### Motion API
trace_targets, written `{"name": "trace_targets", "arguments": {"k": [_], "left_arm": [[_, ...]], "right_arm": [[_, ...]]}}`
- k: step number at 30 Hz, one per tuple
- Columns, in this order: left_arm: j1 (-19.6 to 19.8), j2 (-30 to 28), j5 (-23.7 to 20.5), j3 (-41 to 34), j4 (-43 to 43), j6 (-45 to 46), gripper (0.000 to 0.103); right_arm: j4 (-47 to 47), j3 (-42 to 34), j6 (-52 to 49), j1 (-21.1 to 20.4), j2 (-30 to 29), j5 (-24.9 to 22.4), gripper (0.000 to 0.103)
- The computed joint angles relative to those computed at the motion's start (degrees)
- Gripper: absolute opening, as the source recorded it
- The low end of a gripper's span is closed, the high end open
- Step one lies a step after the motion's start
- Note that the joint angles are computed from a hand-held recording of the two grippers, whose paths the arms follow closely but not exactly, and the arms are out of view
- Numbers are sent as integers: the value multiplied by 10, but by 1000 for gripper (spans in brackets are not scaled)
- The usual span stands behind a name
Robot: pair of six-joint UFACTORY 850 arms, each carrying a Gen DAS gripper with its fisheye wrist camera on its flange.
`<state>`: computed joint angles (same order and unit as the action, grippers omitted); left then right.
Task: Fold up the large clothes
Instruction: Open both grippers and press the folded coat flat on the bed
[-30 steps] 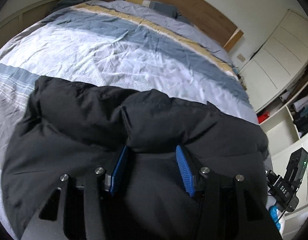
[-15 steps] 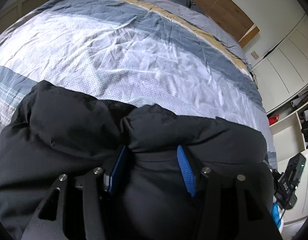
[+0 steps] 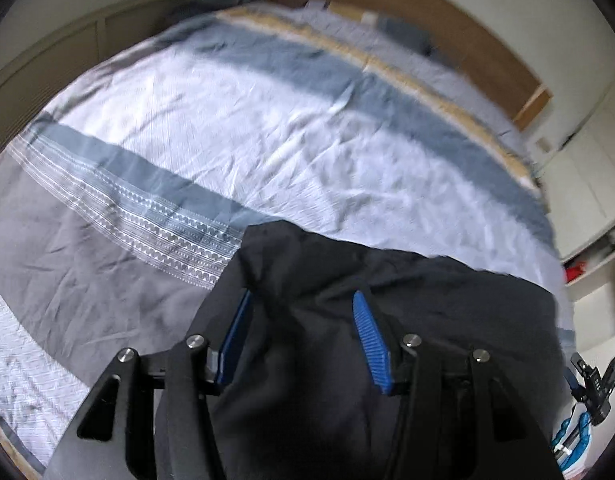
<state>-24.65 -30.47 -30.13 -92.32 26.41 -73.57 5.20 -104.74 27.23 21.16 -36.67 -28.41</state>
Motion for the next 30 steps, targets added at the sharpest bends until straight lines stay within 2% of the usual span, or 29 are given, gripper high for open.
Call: {"name": "trace_targets", "arguments": {"k": [4, 6, 9, 11, 13, 15, 17, 19, 20, 22, 26, 28, 30], "left_arm": [[-28, 53, 62, 76, 72, -63, 50], [-38, 70, 101, 114, 82, -84, 50], [-40, 78, 133, 160, 72, -97, 50], [-30, 88, 174, 200, 65, -116, 50], [-23, 99, 186, 225, 88, -150, 50], [-16, 110, 178, 244, 87, -156, 50], [-11, 130, 184, 268, 109, -191, 50], [-20, 147, 161, 279, 188, -273, 50], [-32, 155, 136, 280, 230, -306, 50], [-52, 171, 121, 286, 295, -361, 50], [-96, 181, 85, 285, 371, -417, 50], [-108, 179, 80, 283, 388, -433, 50], [-127, 162, 53, 271, 395, -429, 50]], "right_arm": [[39, 64, -89, 30, 60, 39, 100], [76, 93, -135, 44, 78, 53, 100], [108, 121, -172, 58, 85, 53, 100], [61, 128, -126, 64, 77, 33, 100], [44, 156, -111, 60, 83, 40, 100], [48, 184, -94, 48, 96, 53, 100], [-18, 197, -17, 42, 106, 38, 100], [-80, 209, 48, 40, 120, 24, 100], [-111, 218, 75, 43, 132, 25, 100], [-155, 235, 103, 52, 157, 32, 100], [-167, 253, 92, 81, 192, 54, 100], [-168, 257, 81, 100, 201, 63, 100], [-167, 256, 69, 118, 201, 69, 100]]}}
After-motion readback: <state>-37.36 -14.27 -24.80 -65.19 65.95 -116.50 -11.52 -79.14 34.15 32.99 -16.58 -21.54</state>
